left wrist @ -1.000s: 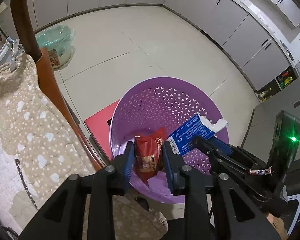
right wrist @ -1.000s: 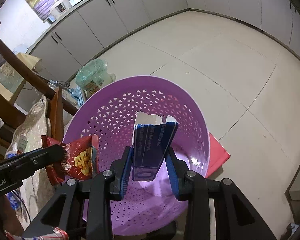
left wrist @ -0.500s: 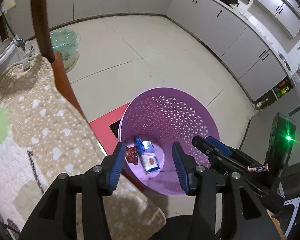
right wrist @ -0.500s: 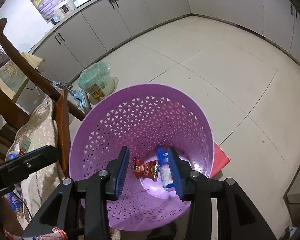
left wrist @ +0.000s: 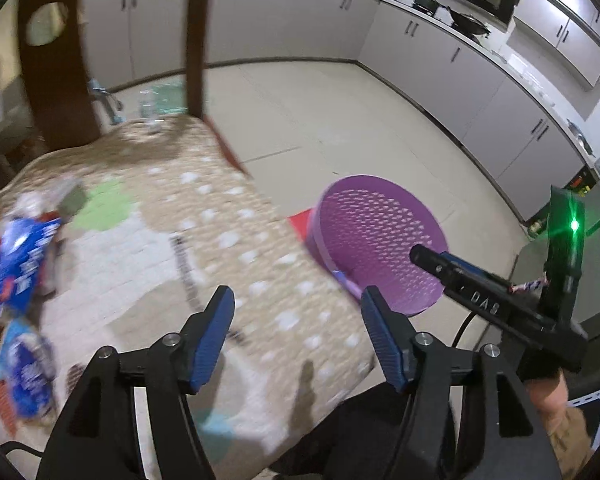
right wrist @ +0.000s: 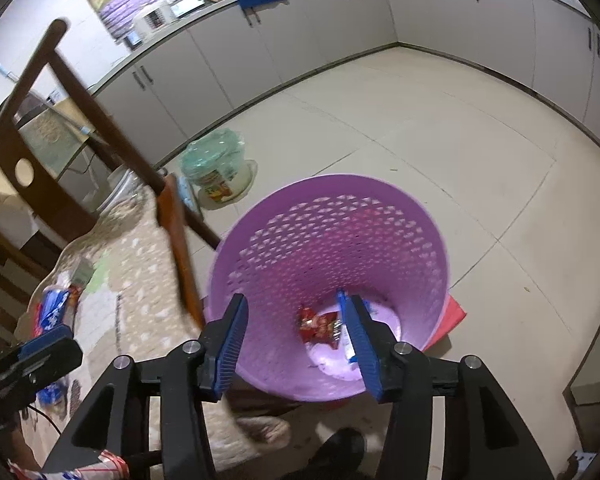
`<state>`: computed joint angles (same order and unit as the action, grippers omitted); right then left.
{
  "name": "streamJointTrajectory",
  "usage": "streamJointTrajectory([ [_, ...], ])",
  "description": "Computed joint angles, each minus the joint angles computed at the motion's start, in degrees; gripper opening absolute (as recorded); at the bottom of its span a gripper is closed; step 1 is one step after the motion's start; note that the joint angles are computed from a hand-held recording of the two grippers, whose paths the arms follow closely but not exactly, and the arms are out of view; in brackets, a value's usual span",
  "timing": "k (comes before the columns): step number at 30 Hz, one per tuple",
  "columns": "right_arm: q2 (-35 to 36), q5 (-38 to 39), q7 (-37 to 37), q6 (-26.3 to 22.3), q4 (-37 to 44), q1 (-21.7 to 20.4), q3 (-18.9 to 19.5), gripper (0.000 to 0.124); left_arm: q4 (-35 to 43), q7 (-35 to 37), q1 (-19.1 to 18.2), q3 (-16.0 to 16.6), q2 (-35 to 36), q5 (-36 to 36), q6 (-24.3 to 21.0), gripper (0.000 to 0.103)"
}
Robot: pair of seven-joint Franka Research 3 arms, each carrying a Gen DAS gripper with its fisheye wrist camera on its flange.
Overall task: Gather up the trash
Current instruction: 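Move both tools back over the trash pile on the quilt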
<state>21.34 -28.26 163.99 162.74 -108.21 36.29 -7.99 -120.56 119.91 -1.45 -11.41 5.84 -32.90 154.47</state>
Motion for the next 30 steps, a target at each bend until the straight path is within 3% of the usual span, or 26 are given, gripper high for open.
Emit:
streamJointTrajectory([
  [13, 8.22, 7.57, -11.98, -6.37, 15.14, 3.07, 5.57, 0.063, -12.20, -3.01, 3.13, 8.05, -9.02, 1.92, 4.89, 0.068],
  [23, 16.01, 13.01, -21.67, -12.72, 28.93, 6.98, 6.60, 0.064, -16.46, -4.54, 6.13, 12.77, -12.32, 2.60, 6.21, 0.068],
  [30, 20.87, 16.19, -26.08, -16.44, 37.03, 8.54, 7.35, 0.065, -17.96, -8.30, 9.23, 14.56, -12.23, 7.78, 8.90, 0.068],
])
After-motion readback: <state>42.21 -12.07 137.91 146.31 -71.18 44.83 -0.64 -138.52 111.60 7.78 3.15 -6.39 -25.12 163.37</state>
